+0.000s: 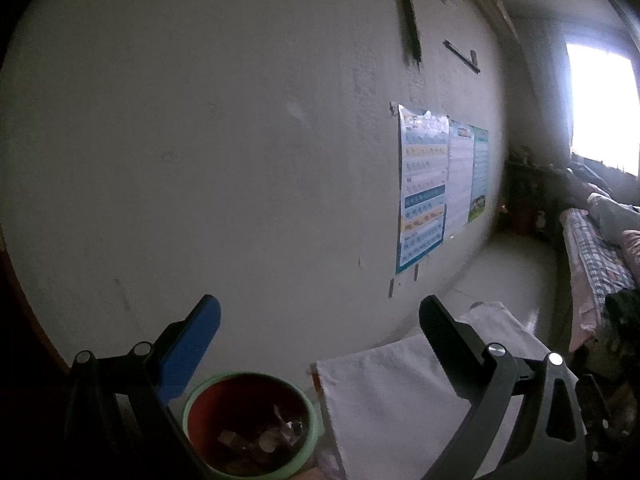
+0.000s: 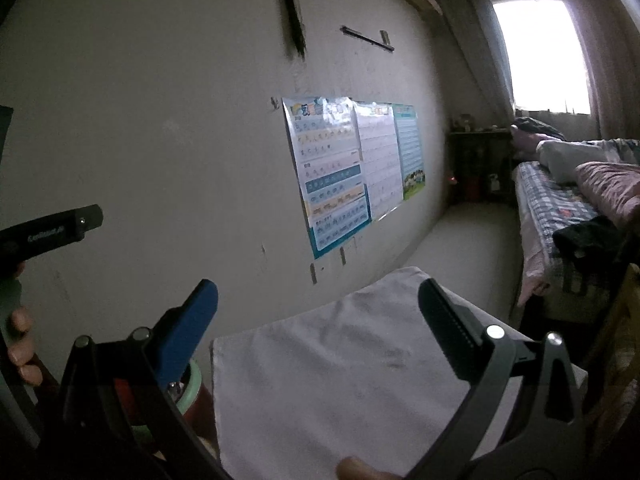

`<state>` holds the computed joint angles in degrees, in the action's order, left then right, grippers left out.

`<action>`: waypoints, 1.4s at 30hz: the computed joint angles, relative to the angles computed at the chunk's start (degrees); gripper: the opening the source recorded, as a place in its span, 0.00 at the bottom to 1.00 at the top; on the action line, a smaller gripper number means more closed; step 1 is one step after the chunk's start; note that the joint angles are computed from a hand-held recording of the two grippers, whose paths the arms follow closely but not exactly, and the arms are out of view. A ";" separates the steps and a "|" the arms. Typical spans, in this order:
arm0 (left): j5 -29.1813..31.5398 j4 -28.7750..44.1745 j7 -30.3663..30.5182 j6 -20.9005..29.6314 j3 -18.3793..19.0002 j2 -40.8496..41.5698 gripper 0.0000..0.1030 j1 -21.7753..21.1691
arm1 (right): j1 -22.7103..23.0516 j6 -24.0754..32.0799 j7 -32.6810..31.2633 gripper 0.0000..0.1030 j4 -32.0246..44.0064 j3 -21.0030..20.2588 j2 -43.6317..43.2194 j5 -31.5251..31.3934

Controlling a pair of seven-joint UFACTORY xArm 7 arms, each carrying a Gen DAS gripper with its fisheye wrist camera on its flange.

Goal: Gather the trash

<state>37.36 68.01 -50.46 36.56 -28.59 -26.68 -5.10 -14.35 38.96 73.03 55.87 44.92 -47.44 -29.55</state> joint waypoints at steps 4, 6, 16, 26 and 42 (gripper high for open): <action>0.11 -0.21 0.19 0.36 0.10 0.12 0.92 -0.21 | 0.49 0.38 -0.56 0.96 0.51 0.19 0.93 0.19; 0.09 -0.29 0.28 0.48 0.26 0.05 0.92 -0.32 | 0.82 0.55 -0.44 0.96 0.41 0.06 1.14 0.30; 0.23 -0.60 0.81 0.64 0.43 0.14 0.92 -0.27 | 2.29 1.43 -0.61 0.96 1.40 -0.55 3.55 -0.14; 1.16 0.44 0.99 1.79 0.81 1.64 0.92 -0.84 | 5.16 1.89 1.54 0.96 0.55 -2.39 4.94 -0.50; 0.95 0.76 1.27 3.23 2.30 3.08 0.93 -2.80 | 9.65 3.36 3.26 0.96 0.19 -4.51 8.16 -3.03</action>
